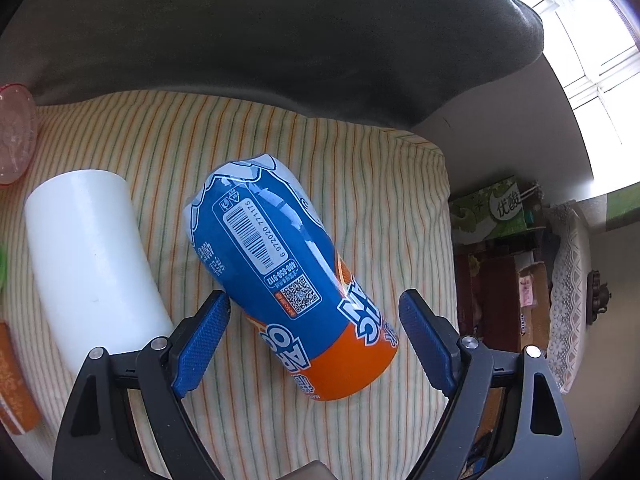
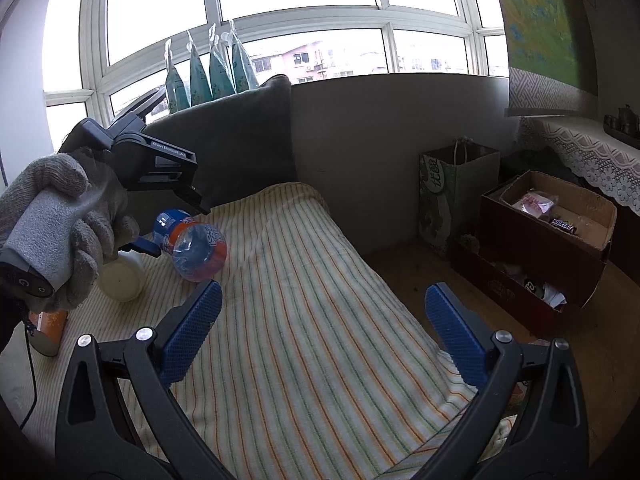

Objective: Flip cup upright

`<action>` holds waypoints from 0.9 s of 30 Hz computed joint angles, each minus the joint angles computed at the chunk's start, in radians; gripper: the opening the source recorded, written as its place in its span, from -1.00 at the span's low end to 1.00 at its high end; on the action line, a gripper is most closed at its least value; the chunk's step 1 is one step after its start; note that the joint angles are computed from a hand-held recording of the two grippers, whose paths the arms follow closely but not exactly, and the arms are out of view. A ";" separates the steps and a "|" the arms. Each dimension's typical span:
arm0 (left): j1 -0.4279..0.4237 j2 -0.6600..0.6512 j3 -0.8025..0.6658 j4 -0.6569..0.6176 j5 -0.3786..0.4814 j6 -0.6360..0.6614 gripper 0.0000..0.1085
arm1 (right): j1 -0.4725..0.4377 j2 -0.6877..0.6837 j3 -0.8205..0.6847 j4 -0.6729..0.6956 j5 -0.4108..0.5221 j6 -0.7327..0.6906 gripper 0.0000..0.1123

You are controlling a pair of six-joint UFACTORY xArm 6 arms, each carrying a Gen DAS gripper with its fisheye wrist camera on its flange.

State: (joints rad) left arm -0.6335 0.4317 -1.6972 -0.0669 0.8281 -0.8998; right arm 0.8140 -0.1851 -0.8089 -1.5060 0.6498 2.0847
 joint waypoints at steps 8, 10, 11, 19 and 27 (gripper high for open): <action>-0.021 0.121 -0.171 0.015 0.121 0.030 0.55 | -0.013 -0.003 0.009 -0.048 -0.032 0.051 0.83; -0.014 0.123 -0.169 -0.006 0.116 0.042 0.54 | -0.010 -0.011 0.016 -0.055 -0.026 0.061 0.83; -0.010 0.117 -0.161 -0.007 0.109 0.038 0.49 | -0.012 -0.015 0.021 -0.060 -0.027 0.070 0.83; 0.002 0.127 -0.167 -0.031 0.081 0.066 0.36 | -0.030 -0.022 0.038 -0.065 -0.038 0.097 0.83; 0.017 0.150 -0.176 -0.149 0.062 0.092 0.30 | -0.029 -0.031 0.056 -0.056 -0.041 0.102 0.83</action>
